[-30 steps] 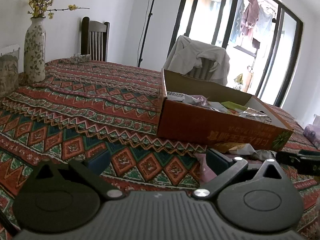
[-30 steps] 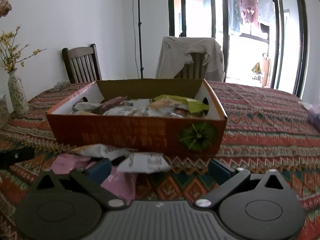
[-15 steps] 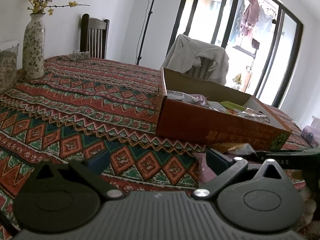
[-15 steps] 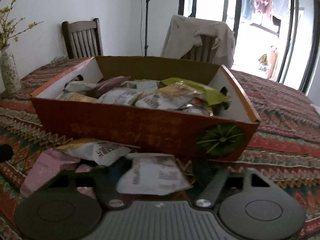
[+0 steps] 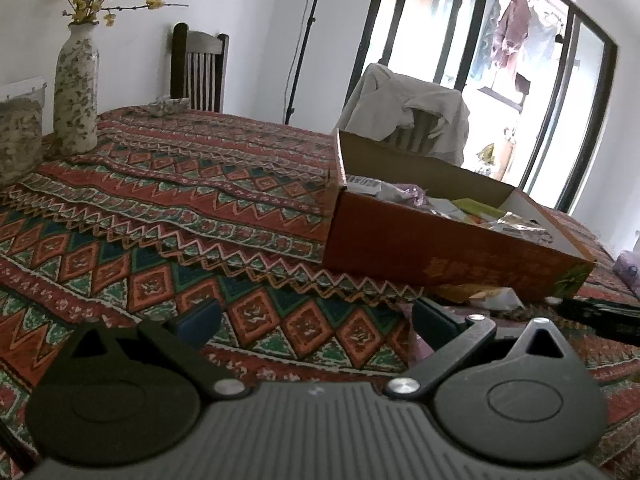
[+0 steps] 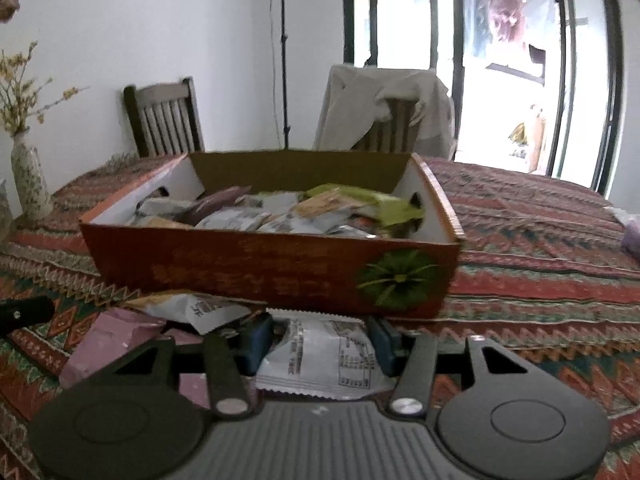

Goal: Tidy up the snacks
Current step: 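Grasp the white cracker packet on the tablecloth with the right gripper, then grasp the pink packet with the left gripper while the right gripper holds its packet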

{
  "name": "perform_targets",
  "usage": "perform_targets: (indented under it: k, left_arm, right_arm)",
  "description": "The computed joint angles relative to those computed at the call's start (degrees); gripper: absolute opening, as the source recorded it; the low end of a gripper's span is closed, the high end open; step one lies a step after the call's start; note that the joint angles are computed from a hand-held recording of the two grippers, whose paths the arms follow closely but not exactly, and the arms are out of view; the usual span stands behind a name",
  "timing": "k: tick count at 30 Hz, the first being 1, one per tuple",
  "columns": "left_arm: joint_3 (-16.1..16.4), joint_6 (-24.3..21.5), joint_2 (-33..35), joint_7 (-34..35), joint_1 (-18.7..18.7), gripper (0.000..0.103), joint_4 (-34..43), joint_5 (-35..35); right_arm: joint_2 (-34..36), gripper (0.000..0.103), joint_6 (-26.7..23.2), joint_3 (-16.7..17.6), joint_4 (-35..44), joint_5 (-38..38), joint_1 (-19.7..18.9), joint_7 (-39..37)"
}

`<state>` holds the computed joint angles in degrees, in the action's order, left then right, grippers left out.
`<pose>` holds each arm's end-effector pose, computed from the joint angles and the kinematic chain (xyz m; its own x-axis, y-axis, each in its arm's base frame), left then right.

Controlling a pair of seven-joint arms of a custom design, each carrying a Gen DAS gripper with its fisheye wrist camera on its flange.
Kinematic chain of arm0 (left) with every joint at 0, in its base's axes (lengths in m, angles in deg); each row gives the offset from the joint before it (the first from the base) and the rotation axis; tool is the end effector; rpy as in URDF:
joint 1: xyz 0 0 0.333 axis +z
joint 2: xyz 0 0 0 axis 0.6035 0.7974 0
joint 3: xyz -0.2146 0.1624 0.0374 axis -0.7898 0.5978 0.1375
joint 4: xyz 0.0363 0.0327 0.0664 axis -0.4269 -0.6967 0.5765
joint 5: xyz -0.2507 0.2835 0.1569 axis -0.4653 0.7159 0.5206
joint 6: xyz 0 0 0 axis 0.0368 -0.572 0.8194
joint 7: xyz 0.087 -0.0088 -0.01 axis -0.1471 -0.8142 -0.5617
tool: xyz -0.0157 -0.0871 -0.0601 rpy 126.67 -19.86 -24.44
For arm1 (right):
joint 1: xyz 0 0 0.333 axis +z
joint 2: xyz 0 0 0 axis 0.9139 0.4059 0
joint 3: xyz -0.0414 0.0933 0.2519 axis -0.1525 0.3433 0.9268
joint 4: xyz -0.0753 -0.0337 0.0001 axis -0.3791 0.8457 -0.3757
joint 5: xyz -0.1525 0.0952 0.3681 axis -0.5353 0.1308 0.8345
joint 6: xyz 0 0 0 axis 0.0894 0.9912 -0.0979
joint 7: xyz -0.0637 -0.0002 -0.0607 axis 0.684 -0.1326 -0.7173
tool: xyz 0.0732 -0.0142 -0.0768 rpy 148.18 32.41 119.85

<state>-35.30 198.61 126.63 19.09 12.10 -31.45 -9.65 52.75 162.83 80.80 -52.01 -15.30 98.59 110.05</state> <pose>0.7132 -0.3511 0.4494 -0.1650 -0.9653 0.2026 -0.5630 -0.0765 -0.8229 0.6688 0.3414 0.4514 -0.0880 -0.9950 -0.0472 -0.5400 0.0875 -0.8371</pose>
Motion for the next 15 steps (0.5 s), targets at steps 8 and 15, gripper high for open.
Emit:
perform_targets:
  k: [8,15]
  left_arm:
    - [-2.39,-5.72,2.19,4.43,-0.29,0.103,5.29,-0.65]
    - [-3.18,-11.81,7.54,9.15,-2.58,0.103,15.04,-1.92]
  right_arm:
    - [-7.30,0.051,1.32,-1.27,-10.38,-12.03,0.32,13.26]
    - [-6.74,0.051,1.88,0.49,-10.68,-16.67,-1.42,17.28]
